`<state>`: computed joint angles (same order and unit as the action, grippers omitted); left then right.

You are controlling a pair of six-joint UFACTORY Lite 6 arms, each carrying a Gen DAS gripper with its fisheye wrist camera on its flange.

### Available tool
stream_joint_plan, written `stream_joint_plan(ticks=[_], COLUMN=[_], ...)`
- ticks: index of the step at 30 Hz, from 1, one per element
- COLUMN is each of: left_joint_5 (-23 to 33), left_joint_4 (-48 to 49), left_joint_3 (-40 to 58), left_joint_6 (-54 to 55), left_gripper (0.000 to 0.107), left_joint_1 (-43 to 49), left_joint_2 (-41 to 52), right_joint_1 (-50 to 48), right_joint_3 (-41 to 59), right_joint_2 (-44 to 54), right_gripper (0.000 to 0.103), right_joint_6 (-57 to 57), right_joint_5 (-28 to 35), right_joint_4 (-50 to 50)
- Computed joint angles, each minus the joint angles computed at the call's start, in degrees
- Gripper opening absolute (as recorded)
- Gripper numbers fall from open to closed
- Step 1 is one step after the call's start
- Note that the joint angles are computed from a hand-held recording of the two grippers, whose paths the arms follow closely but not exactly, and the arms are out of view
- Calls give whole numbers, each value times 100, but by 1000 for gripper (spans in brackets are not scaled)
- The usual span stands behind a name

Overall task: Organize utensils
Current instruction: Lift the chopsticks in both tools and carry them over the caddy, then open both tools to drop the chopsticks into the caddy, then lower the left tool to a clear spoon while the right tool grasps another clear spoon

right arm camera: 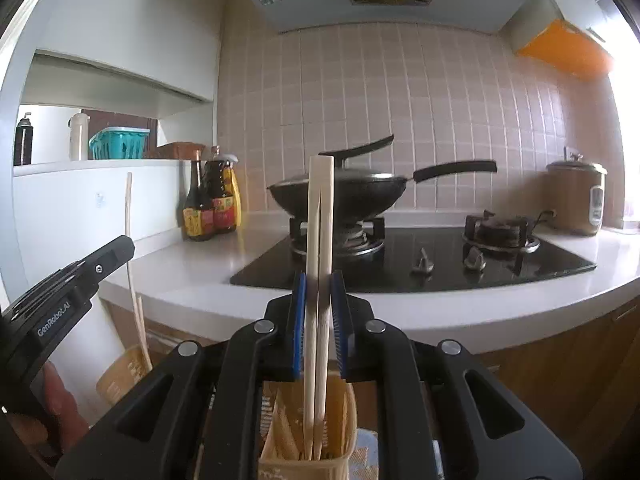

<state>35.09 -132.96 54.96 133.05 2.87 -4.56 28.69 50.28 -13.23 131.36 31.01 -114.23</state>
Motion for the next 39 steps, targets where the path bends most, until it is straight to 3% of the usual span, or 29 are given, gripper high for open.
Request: stream_joint_plan(ticks=[4,7,9,13,15,17,18,23,28,32,39], left_joint_5=[144,222,388,660,881,1037,1183,2957,3737,3625,2933], left_joint_4=[428,859,1312,2413,3144,4067,4443,6385,7639,8450,9199], left_joint_3=[-78,-189,-267,-189,-76,31,95,881,1001,24,-1473], left_joint_6=[-411,-822,-1216,-2344,-3038,-3870,-4193,-6029,-6639,-6296,-5826], left_gripper=[8,31,32,38,42,42,42,42,43,43,38], left_joint_1=[251,535,831,1367,1646,1934,2052,2822,2959,2994,2980], left_joint_2=[-25,-223,-435,-802,-941,-1154,-1191,-931,-1134,-1718,-1760], right_joint_1=[159,374,424,497,591,1002,1276,2430,2803,2470,2384], right_joint_3=[-316,-484,-501,-483,-459,-422,-373,403,1326,802,-871], right_joint_2=[-386,-769,-1099,-1728,-2052,-2412,-2544,-2433,-1955,-1893,-1826], right_gripper=[12,17,27,32,40,50,51,51,51,51,50], right_joint_6=[-221,-777,-1349,-2550,-3336,-4133,-4465,-5502,-6763,-7648,-7595], right_joint_5=[100,258,95,-175,-191,260,561,1908,2618,2239,904], right_joint_4=[302,794,1297,2549,3398,4243,4574,5663,7491,9142,10057])
